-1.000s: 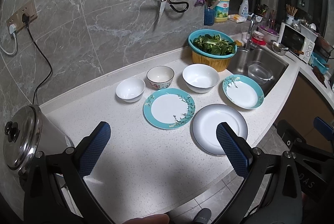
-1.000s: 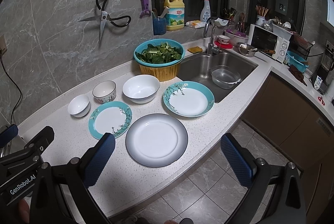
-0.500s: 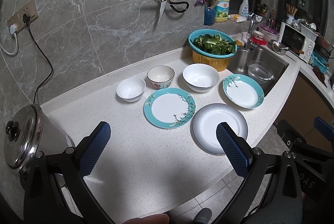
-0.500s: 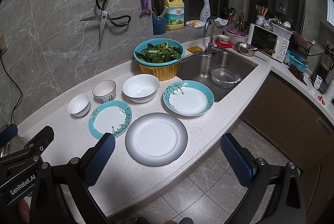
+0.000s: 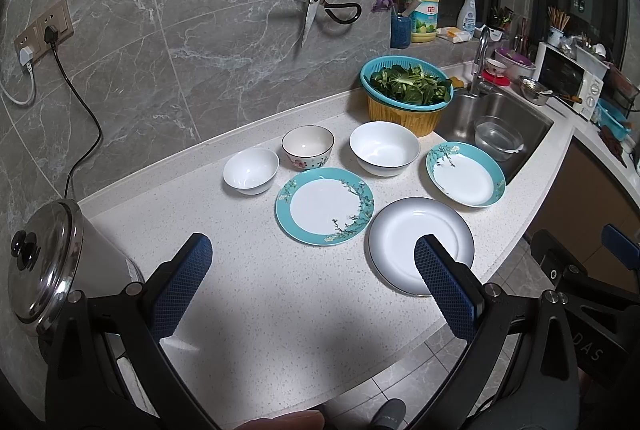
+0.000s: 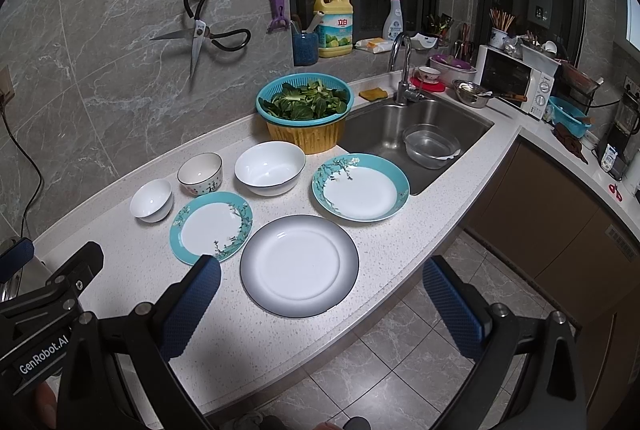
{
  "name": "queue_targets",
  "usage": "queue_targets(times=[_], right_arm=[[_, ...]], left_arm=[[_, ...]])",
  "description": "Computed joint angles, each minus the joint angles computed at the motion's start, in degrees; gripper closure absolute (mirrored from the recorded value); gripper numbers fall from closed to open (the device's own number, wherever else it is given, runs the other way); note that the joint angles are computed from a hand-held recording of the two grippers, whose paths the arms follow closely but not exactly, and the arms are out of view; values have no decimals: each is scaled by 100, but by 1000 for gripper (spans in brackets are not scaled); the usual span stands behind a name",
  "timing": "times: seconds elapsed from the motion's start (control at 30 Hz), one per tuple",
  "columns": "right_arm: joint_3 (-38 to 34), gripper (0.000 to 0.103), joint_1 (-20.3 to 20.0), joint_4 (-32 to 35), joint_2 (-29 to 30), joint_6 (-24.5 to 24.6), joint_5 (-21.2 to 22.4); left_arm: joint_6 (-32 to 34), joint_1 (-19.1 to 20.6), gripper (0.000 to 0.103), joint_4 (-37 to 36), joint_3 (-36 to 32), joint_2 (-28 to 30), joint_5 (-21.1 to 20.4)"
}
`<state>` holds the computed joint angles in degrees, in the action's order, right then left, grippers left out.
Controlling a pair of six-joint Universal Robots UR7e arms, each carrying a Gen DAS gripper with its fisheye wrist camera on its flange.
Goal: Organize plates and bowls
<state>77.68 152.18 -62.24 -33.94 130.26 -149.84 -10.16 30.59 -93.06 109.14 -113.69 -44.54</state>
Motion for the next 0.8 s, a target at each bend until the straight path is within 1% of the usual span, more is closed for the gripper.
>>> queue_targets(times=[0.53,0.6,0.73,0.8], right_arm=[[44,0,2,-27,-27,-11,4],[44,0,0,-24,-30,-11,5],[61,0,-11,-42,-45,-30,0],[73,0,-18,-40,-61,-32,-7]], left_arm=[[-35,-30,0,45,-7,-6,16],[151,101,0,-113,12,1,0],[269,193,0,-229,19,28,-17],[248,178,0,-206,17,27,-10]])
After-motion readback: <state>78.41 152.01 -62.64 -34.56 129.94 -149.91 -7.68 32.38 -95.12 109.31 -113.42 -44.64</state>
